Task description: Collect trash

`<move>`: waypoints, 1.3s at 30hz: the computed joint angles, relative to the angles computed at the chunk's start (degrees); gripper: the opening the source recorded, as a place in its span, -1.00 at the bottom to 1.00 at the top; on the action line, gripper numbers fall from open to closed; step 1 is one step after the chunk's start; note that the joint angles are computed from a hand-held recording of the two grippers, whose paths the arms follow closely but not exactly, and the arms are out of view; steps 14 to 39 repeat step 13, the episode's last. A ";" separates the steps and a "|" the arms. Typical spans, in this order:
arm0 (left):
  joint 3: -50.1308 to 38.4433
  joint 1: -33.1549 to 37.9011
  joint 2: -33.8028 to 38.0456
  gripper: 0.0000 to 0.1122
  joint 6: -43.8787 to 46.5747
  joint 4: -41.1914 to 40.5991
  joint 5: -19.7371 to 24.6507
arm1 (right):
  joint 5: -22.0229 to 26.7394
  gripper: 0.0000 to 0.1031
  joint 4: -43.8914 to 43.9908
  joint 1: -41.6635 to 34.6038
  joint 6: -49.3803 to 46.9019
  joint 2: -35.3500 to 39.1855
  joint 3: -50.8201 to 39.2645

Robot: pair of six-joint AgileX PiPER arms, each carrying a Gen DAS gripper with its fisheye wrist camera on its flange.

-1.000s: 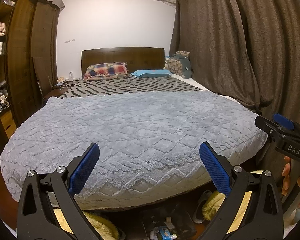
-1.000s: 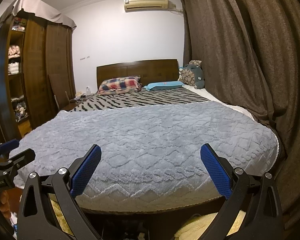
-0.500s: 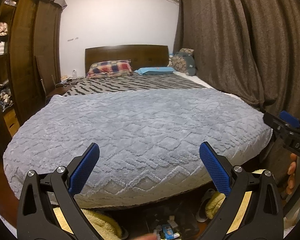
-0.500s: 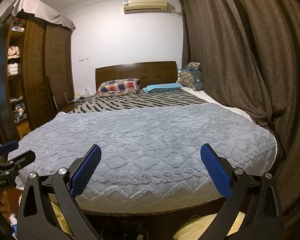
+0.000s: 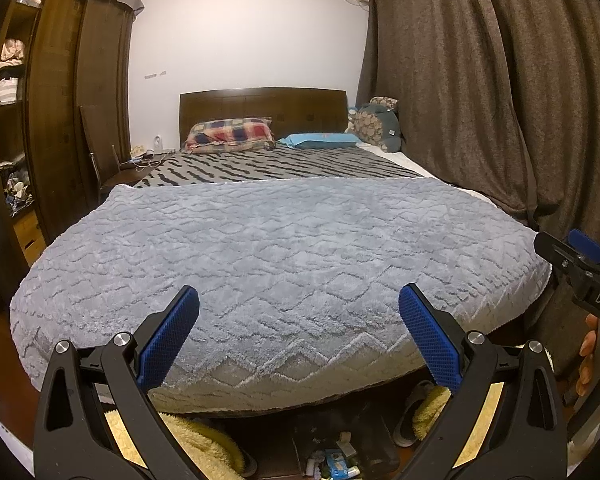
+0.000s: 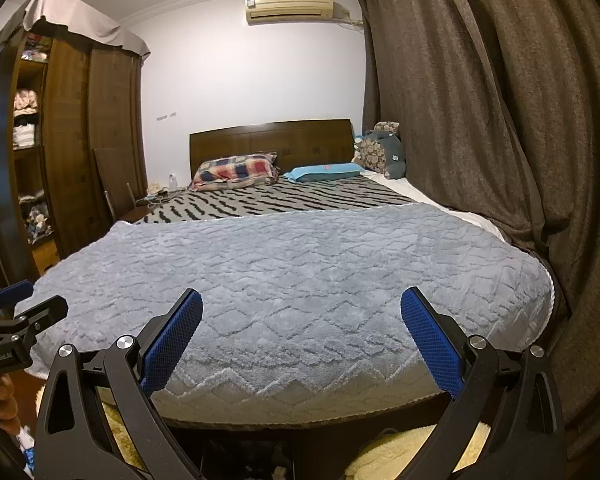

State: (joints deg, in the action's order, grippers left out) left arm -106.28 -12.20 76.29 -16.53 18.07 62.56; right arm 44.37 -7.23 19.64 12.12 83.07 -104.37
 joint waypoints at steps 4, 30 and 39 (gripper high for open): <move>-0.08 -0.12 0.03 0.69 -0.07 -0.16 0.10 | 0.12 0.93 0.23 -0.12 -0.19 0.20 -0.15; -2.32 4.46 2.54 0.69 3.87 -5.98 -0.70 | 0.66 0.93 1.07 -1.85 -1.42 3.92 -3.95; -2.32 4.46 2.54 0.69 3.87 -5.98 -0.70 | 0.66 0.93 1.07 -1.85 -1.42 3.92 -3.95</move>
